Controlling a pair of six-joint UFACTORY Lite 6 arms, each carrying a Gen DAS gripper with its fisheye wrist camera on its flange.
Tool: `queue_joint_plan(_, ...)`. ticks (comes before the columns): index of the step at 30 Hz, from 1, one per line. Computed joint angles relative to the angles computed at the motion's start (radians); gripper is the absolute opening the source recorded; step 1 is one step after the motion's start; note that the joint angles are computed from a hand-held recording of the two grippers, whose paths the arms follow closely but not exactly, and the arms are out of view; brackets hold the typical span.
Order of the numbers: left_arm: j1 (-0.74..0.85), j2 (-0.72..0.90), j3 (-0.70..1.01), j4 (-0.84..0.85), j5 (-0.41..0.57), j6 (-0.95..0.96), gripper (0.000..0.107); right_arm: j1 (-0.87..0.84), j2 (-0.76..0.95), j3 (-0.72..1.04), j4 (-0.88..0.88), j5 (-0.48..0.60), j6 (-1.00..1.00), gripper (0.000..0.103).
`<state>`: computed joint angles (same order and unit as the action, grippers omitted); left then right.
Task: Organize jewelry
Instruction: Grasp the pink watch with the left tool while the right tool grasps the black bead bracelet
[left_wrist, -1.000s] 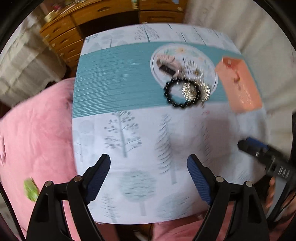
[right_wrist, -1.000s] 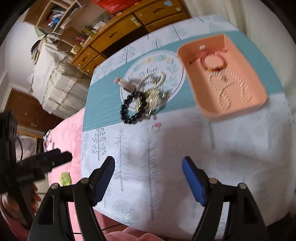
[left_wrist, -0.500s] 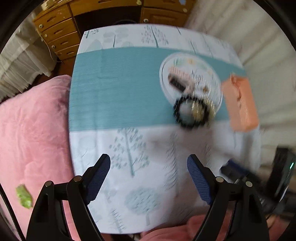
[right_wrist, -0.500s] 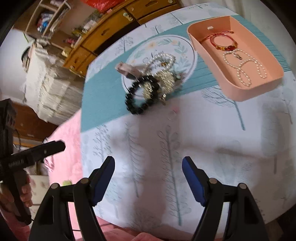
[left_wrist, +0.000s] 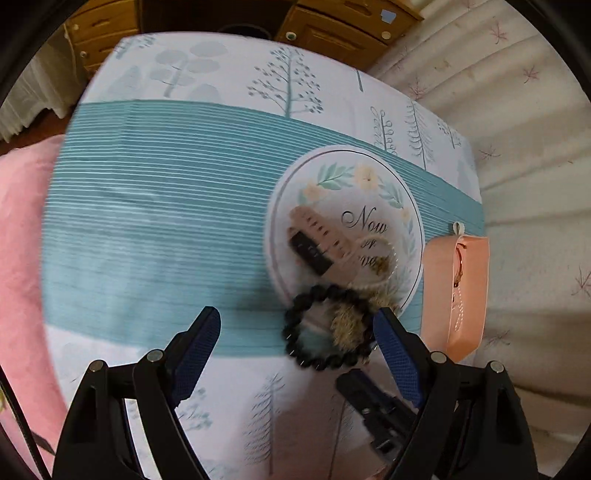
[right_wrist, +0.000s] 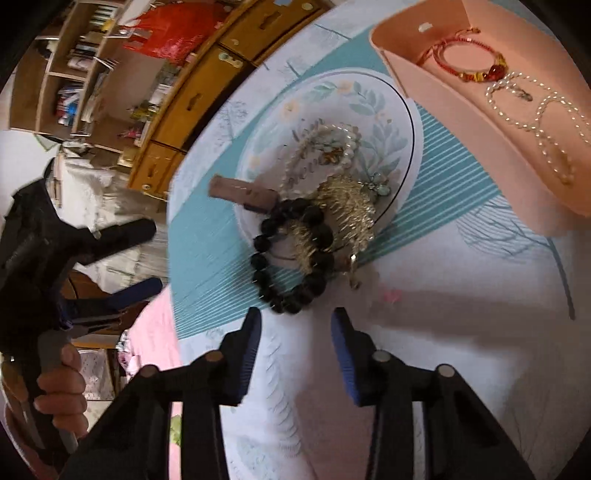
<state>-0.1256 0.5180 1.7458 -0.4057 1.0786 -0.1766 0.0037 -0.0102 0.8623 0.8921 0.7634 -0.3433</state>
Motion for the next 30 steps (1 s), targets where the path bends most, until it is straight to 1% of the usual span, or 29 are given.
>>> queue_joint_plan(5,-0.009,0.102,0.055,-0.063,-0.071,0.008,0.081,0.007,0.071,0.055,-0.037,-0.014,0.021,0.030)
queue_joint_plan(9,-0.022,0.196,0.148,-0.055,-0.087,-0.026,0.072,0.010,0.105,0.093,-0.064,-0.024,0.022,0.027)
queue_joint_plan(11,-0.028,0.238,0.191,-0.048,-0.091,-0.041,0.062,0.022,0.122,0.116,-0.080,-0.031,0.024,0.026)
queue_joint_plan(12,-0.026,0.255,0.208,-0.047,-0.087,-0.043,0.060,0.031,0.132,0.130,-0.092,-0.036,0.028,0.025)
queue_joint_plan(16,-0.038,0.326,0.286,-0.050,-0.071,-0.068,0.044,0.049,0.165,0.170,-0.143,-0.039,0.050,0.015)
queue_joint_plan(17,-0.041,0.333,0.293,-0.053,-0.072,-0.071,0.036,0.055,0.171,0.179,-0.147,-0.043,0.055,0.015)
queue_joint_plan(18,-0.043,0.336,0.296,-0.059,-0.074,-0.069,0.030,0.060,0.178,0.188,-0.153,-0.041,0.059,0.015)
queue_joint_plan(19,-0.046,0.341,0.302,-0.066,-0.078,-0.066,0.021,0.060,0.180,0.190,-0.153,-0.039,0.056,0.015)
queue_joint_plan(23,-0.053,0.299,0.265,-0.048,-0.103,-0.070,0.021,0.046,0.178,0.190,-0.142,-0.020,0.038,0.015)
queue_joint_plan(26,-0.054,0.274,0.264,-0.028,-0.079,-0.080,0.020,0.043,0.153,0.183,-0.145,-0.008,0.034,0.015)
queue_joint_plan(30,-0.043,0.169,0.183,-0.021,-0.080,-0.064,0.020,0.057,0.100,0.180,-0.171,-0.007,0.043,0.015)
